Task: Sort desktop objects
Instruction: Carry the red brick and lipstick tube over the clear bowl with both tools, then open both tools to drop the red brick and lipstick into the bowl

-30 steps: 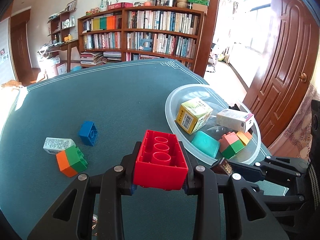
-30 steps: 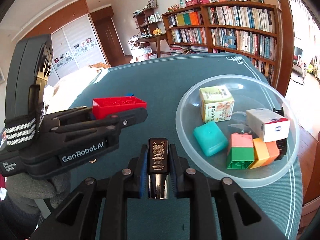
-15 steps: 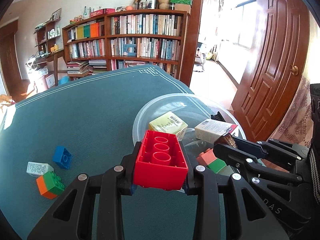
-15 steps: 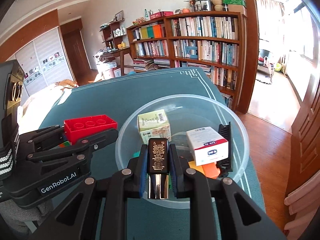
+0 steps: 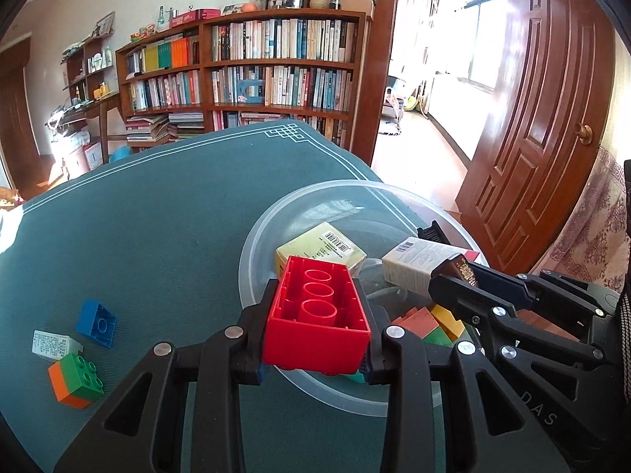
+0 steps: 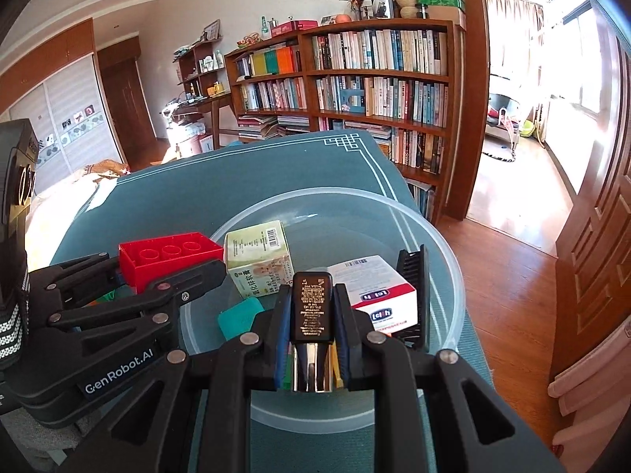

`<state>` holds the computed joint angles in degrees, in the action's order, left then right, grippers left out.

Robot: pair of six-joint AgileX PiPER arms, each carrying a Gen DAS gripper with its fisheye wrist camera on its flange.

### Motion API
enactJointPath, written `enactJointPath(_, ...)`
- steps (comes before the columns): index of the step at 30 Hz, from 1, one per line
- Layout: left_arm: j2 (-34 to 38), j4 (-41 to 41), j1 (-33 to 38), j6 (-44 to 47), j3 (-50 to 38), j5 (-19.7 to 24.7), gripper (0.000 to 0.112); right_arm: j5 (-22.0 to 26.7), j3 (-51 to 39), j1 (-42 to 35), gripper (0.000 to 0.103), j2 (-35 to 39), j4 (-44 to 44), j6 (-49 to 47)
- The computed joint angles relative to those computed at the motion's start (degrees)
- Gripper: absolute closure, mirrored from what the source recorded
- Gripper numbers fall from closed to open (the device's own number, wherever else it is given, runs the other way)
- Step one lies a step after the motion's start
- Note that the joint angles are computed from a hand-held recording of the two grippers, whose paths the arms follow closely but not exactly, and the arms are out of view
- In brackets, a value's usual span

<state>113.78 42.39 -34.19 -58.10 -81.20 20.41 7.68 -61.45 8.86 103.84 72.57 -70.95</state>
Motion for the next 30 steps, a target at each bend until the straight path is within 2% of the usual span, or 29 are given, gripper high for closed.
enactJointPath(15, 2.7, -4.1, 0.8, 2.8, -3.5, -0.2, 0.076, -0.7, -0.9, 0.3, 0.081, 0.9, -1.8, 2.1)
enactJointPath(18, 3.0, -7.2, 1.5, 4.3, -3.9, -0.6, 0.056, -0.8, -1.3, 0.2, 0.081, 1.3, -2.0, 2.4)
enactJointPath(24, 2.6, -6.5, 2.1, 3.3, -3.3, -0.9, 0.055, -1.0, -2.1, -0.1, 0.08, 2.0, -5.8, 6.7)
enactJointPath(30, 2.0, -6.3, 2.1, 2.7, -2.4, -1.2, 0.055, -0.8, -1.7, -0.2, 0.079, 1.8, -4.5, 5.1)
